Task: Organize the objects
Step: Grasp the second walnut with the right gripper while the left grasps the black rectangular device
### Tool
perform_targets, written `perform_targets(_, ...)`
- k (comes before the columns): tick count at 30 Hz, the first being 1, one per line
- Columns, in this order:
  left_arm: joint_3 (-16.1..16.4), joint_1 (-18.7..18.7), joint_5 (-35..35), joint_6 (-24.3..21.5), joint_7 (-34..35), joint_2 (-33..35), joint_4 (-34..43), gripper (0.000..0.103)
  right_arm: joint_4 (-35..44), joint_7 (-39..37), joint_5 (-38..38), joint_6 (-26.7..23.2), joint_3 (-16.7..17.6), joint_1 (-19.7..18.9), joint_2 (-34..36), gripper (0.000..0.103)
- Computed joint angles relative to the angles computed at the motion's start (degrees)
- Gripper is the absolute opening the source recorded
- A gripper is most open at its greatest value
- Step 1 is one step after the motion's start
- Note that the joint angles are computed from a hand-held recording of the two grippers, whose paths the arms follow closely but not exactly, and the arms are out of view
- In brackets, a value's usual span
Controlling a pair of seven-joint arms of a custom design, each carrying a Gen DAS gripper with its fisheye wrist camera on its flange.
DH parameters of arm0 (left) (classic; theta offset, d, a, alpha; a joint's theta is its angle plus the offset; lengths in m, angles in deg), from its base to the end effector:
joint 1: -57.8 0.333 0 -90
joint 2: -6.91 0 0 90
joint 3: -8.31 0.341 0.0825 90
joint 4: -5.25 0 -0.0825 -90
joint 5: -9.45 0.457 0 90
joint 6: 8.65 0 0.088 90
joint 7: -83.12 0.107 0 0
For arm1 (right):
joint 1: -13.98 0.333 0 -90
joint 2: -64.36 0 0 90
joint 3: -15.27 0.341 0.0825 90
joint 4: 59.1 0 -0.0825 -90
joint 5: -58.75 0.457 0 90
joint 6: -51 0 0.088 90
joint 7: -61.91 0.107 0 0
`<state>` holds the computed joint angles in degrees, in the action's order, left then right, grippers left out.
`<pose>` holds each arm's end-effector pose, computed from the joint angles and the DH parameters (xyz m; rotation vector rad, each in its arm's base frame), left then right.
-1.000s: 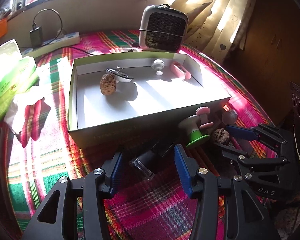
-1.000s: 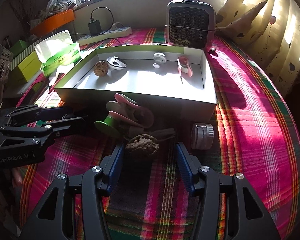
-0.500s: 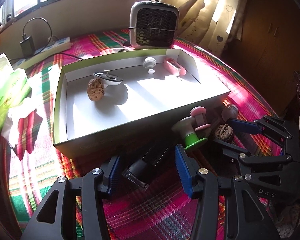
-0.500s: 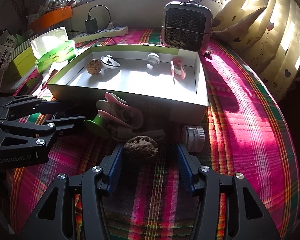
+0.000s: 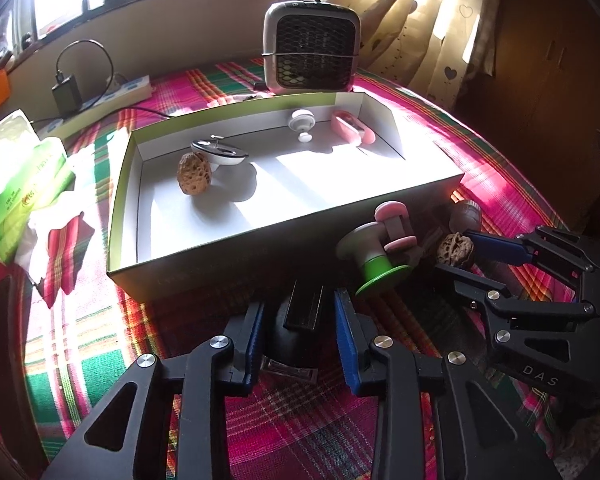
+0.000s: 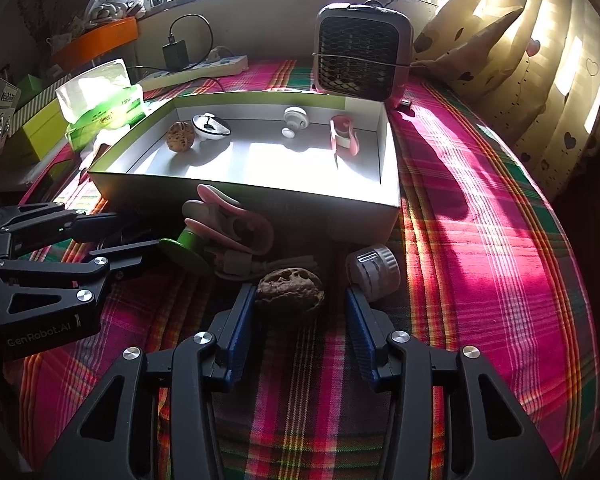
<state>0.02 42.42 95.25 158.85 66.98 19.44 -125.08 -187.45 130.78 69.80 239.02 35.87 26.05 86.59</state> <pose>0.5010 -0.2890 0.2411 -1.8958 1.8419 -0.6983 0.5485 0.3244 0.2401 -2.2516 1.0927 -0.3845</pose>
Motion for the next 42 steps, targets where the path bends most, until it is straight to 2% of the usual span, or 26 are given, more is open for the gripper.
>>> perform_targets(6,-0.13,-0.22,0.53,-0.05,-2.14,-0.44,-0.54,0.025,-0.36,0.27,-0.55,0.29,2.02,-2.29,0.07,0.035)
perform_targets(12,-0.42,-0.05,2.21,-0.08,-5.67,-0.85,-0.99,0.025,-0.6,0.79,-1.16,0.41,3.02,-3.45,0.06,0.034)
perform_targets(23,-1.18,0.41,6.61,-0.83,-13.72,-1.09,-1.19,0.025,-1.1,1.41,-3.18,0.41,7.9,-8.81,0.58,0.034)
perform_targets(32,-1.73,0.27,5.85,-2.5,-15.2,-1.63,-1.74,0.025,-1.07,1.44,-3.96,0.19,9.04,-10.14,0.81,0.034)
perform_targets(37,-1.84,0.45,5.77,-2.81,-16.46,-2.02,-2.19,0.025,-1.48,1.23,-5.59,1.05,12.87,-14.24,1.51,0.034)
perform_targets(42,-1.84,0.47,5.88,-3.2,-17.27,-2.48,-2.57,0.025,-1.55,2.02,-6.87,1.24,13.16,-14.77,1.53,0.034)
